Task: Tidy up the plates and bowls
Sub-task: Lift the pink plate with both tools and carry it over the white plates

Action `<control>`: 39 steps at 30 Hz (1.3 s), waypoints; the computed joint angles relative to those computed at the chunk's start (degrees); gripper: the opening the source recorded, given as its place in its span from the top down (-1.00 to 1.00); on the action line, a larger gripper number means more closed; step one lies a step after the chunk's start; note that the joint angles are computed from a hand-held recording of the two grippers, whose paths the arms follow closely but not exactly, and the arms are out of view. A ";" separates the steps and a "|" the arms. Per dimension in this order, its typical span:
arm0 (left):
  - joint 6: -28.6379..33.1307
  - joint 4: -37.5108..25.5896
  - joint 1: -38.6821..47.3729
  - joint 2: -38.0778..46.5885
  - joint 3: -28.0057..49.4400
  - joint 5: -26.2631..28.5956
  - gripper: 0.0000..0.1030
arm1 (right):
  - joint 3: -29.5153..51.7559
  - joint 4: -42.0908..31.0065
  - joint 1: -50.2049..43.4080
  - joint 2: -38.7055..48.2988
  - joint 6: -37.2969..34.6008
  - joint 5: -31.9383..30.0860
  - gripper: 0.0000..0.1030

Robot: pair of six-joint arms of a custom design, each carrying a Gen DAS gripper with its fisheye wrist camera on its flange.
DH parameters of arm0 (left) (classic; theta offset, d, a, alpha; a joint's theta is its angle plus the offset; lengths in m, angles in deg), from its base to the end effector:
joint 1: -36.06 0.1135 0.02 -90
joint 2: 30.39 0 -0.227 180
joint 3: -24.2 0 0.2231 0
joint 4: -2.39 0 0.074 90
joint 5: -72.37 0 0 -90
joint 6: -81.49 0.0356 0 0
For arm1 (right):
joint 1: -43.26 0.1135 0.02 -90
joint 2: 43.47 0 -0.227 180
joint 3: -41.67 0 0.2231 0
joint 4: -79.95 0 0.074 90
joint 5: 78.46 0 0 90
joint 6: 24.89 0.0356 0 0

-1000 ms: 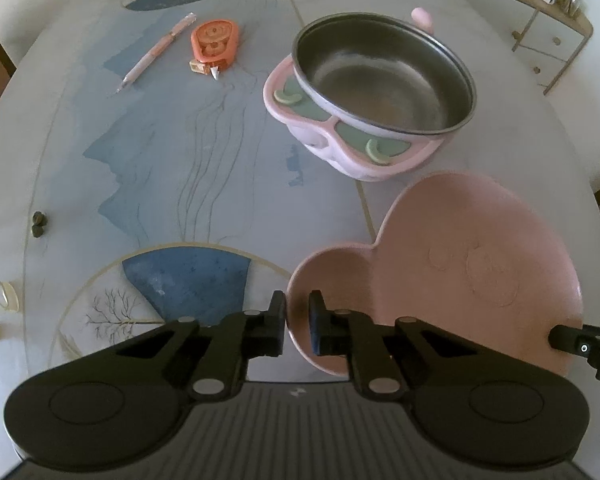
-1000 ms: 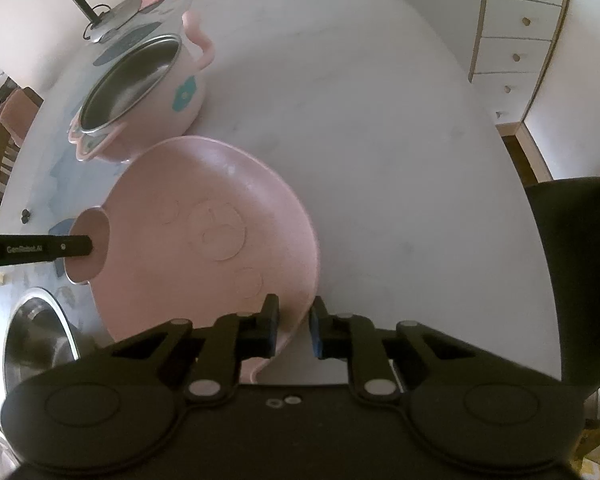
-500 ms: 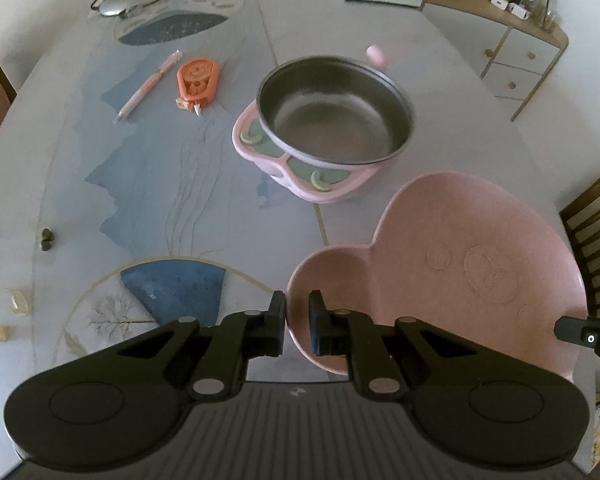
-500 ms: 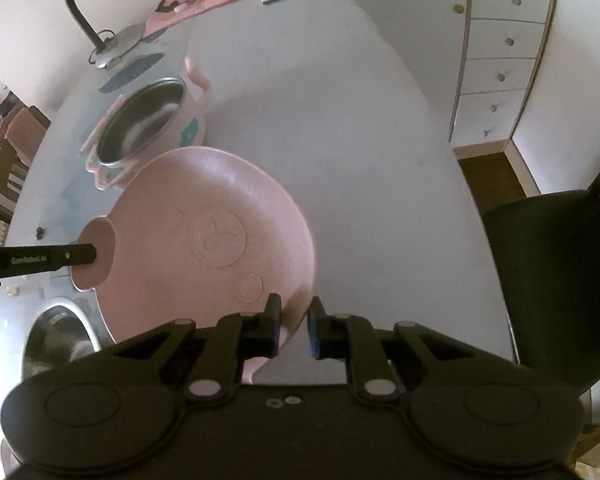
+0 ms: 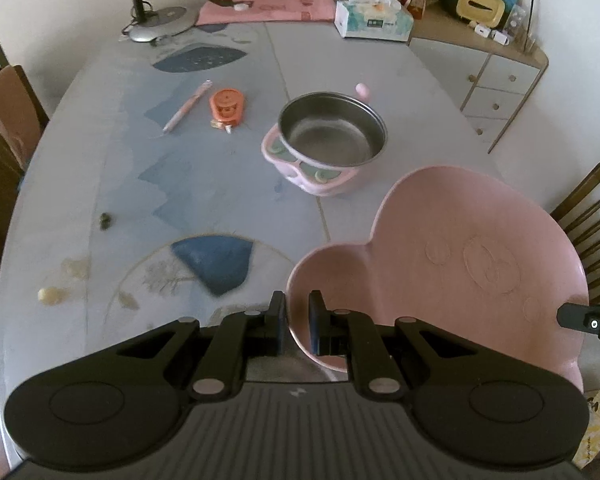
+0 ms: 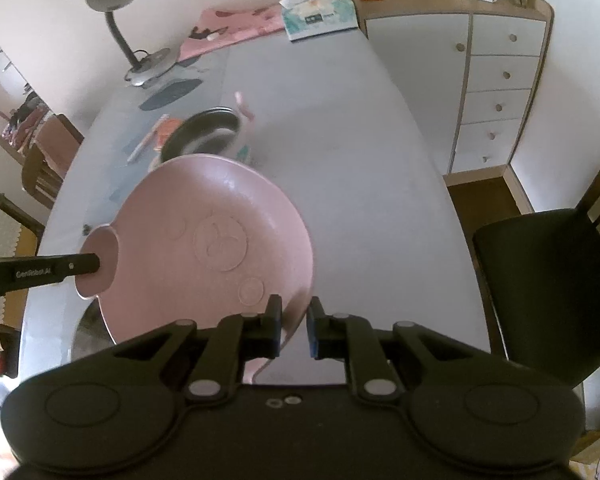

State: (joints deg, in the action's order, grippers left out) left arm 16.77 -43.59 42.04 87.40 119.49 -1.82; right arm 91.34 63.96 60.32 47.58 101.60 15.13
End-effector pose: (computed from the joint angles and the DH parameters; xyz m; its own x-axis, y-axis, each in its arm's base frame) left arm 0.3707 0.0291 0.1282 -0.8370 0.3255 -0.4399 0.3943 0.9161 -0.0725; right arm 0.2402 0.0714 0.1007 -0.8022 0.3747 -0.4649 0.2693 0.9220 0.2783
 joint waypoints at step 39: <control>46.46 -24.39 55.63 2.78 9.98 11.72 0.79 | 30.35 -21.29 51.94 17.66 34.08 19.67 0.74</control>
